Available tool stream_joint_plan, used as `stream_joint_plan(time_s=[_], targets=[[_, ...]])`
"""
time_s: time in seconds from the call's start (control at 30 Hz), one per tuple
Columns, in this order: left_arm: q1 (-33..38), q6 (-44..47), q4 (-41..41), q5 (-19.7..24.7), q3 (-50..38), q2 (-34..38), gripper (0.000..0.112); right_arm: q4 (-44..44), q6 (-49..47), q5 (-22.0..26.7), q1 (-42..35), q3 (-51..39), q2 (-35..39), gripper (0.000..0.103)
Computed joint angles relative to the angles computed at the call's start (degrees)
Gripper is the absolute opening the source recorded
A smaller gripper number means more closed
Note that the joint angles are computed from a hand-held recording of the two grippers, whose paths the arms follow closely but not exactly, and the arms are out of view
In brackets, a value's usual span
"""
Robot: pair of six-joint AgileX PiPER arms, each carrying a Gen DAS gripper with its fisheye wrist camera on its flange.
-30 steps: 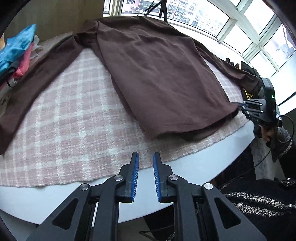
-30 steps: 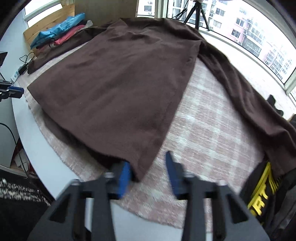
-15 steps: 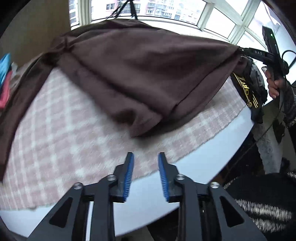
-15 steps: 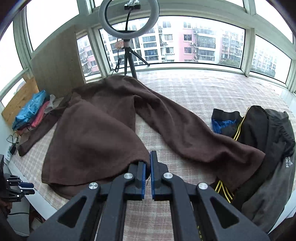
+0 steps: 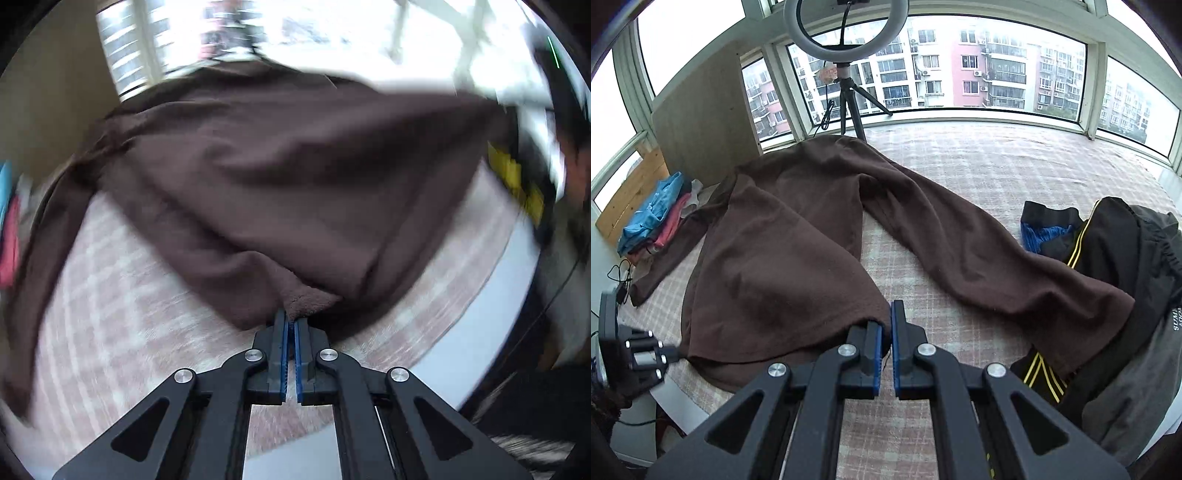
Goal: Fold clothes
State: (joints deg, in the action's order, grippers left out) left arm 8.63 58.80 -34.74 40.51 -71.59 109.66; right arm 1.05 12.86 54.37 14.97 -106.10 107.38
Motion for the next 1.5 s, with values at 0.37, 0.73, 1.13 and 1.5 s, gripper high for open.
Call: stream_joint_plan(time_s=[0.37, 0.73, 1.13, 1.5], targets=[[19.4, 2.2, 0.4, -3.2, 12.7, -11.3, 0.007, -4.7, -1.7, 2.0, 10.9, 3.9, -2.7, 0.004], [8.1, 10.4, 5.1, -9.5, 12.9, -7.9, 0.042, -4.8, -2.2, 3.0, 11.0, 1.4, -0.6, 0.004], [7.9, 11.2, 5.3, -12.5, 12.2, -5.6, 0.002, -4.3, -1.7, 3.7, 10.0, 3.3, -1.0, 0.004], [22.2, 15.1, -7.0, -12.5, 16.7, -13.5, 0.005, -10.4, 0.0, 2.5, 18.7, 8.3, 1.6, 0.004]])
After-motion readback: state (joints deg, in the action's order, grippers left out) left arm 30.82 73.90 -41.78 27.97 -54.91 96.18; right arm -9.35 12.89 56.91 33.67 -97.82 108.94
